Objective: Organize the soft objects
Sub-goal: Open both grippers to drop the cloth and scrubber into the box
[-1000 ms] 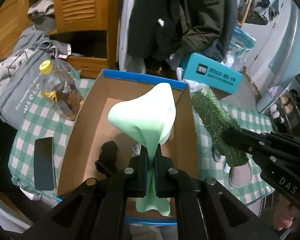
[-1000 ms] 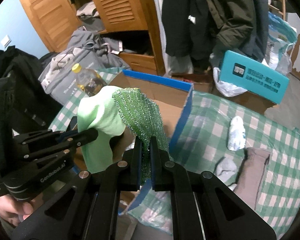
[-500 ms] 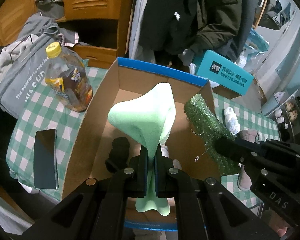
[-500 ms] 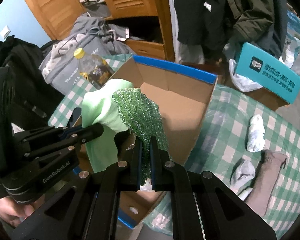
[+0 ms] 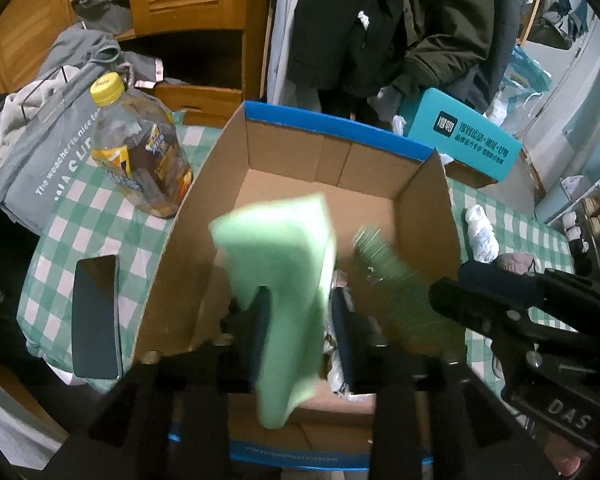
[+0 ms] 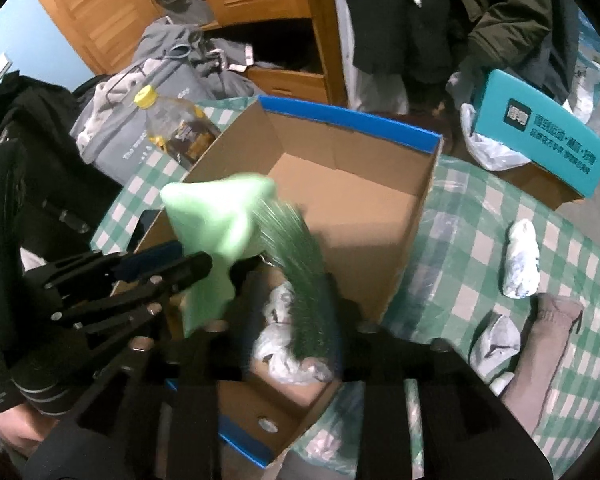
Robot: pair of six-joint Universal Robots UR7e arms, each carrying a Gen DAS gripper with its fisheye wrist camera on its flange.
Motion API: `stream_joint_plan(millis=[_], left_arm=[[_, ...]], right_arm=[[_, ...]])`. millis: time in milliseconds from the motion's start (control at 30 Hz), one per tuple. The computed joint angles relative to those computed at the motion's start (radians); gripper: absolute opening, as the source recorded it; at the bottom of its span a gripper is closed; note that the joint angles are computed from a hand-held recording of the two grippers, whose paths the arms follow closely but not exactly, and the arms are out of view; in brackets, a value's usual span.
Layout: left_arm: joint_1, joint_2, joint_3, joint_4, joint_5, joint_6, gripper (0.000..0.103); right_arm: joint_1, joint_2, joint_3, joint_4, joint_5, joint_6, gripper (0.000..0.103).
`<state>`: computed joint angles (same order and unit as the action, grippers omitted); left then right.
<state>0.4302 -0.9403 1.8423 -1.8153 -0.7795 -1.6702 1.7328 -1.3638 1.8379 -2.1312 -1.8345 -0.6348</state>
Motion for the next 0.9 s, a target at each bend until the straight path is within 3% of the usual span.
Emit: stream_joint_plan(millis=[200,333,700,900], left_arm=[[-0.004,0.008,-0.015,0.015,0.010,-0.001,0.052],[-0.006,0.018,-0.025,0.007,0.013,0.015,0.053],[-0.010,0.073,-0.081,-0.019,0.024,0.087,0.066],[-0.010,0.107,-0.116,-0.032,0.025,0.116,0.067]], right_arm=[[-0.007,-0.012,-0.009,-0.008,0.008,0.003,0.051],[-0.016,-0.026,-0.014,-0.013,0.009,0.004,0.060],[-0.067,-0.056,-0.039,-0.012,-0.005,0.007,0.066],[-0.100,-0.070,-0.051,-0.015,-0.010,0.004,0.068]])
